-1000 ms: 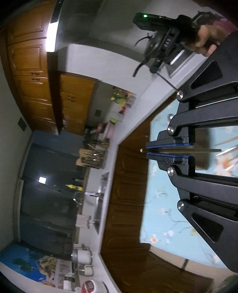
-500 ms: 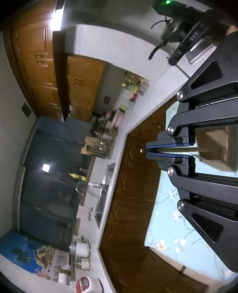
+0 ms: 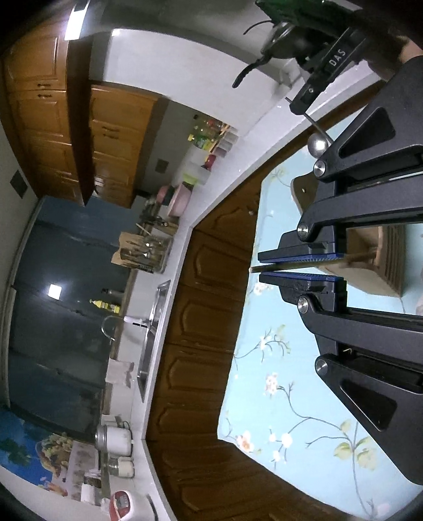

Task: Organize utensils
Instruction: 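Lift both chopsticks over the wooden holder while both grippers open to drop them in, then move both open grippers back over the remaining chopsticks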

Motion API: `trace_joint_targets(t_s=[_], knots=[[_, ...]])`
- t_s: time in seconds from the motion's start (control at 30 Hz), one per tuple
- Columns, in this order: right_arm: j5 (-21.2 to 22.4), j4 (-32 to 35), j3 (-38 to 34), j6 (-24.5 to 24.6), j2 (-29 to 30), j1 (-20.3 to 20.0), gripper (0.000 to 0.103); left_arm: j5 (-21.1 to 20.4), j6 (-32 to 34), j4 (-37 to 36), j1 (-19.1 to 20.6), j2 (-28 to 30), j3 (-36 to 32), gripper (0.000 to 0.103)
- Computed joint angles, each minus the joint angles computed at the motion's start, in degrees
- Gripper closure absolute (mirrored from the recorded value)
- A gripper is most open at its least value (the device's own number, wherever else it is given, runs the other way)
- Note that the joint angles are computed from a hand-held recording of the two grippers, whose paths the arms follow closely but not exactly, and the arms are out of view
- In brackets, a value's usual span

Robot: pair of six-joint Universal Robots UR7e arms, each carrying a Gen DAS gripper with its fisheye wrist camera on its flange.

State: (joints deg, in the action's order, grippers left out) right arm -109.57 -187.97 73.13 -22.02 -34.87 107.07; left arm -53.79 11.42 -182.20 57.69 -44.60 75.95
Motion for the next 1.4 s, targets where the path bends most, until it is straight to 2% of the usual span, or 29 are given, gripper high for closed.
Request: trace_joint_targets(t_s=[0.1,0.4,0.53,0.57,0.6,0.63,0.67,0.73,0.8,0.83,0.9,0.97,1.03,1.17,1.4], knots=[[0.0,2.4,-0.4,1.7,-0.4,-0.4,0.098,0.2,0.1,0.8,-0.1,0.0,-0.3,0.098],[-0.1,3.3,0.0,2.5,-0.9,-0.7,0.097,1.1,0.1,3.0,-0.3,0.0,-1.1,0.098],[0.4,4.3,-0.3,3.1,-0.9,-0.9,0.093,1.4,-1.2,4.8,-0.5,-0.3,-1.3,0.096],[0.3,4.1,-0.1,3.2,-1.0,-0.9,0.091,1.5,-1.7,5.2,-0.5,-0.5,-1.2,0.094],[0.3,4.0,0.2,3.3,-1.2,-0.9,0.090,1.7,-2.4,5.5,-0.6,-0.8,-0.8,0.087],[0.8,3.7,0.8,3.6,-1.7,-0.8,0.083,1.9,-3.1,5.9,-0.6,-1.1,-0.7,0.077],[1.3,3.2,1.5,3.9,-2.2,-0.9,0.065,2.4,-3.9,5.3,-0.8,-1.6,0.0,0.059],[2.4,0.9,3.1,3.9,-3.0,-0.8,0.044,2.9,-4.0,2.3,-1.3,-2.6,2.1,0.056],[3.3,-2.5,5.5,3.7,-4.4,-0.7,0.035,2.7,-4.9,1.7,-1.7,-4.5,4.6,0.043],[3.8,-3.1,6.3,3.9,-4.9,-0.7,0.029,2.9,-4.8,0.9,-1.9,-5.1,5.6,0.040],[4.9,-5.3,9.2,4.3,-6.7,-0.7,0.024,3.9,-4.6,-1.2,-2.6,-6.6,8.4,0.032],[5.7,-7.4,11.9,4.5,-8.1,-0.7,0.010,5.2,-5.1,-2.8,-3.2,-8.3,11.5,0.025],[6.0,-9.9,14.8,4.6,-9.5,-0.7,0.007,6.4,-6.3,-3.9,-3.8,-10.4,15.0,0.024],[5.5,-12.9,20.7,4.5,-12.3,-0.5,0.005,9.0,-10.8,-5.5,-4.9,-14.2,22.5,0.018],[2.2,-17.5,29.8,2.6,-15.7,-0.5,0.004,10.1,-18.4,-2.8,-5.7,-19.3,32.8,0.018]])
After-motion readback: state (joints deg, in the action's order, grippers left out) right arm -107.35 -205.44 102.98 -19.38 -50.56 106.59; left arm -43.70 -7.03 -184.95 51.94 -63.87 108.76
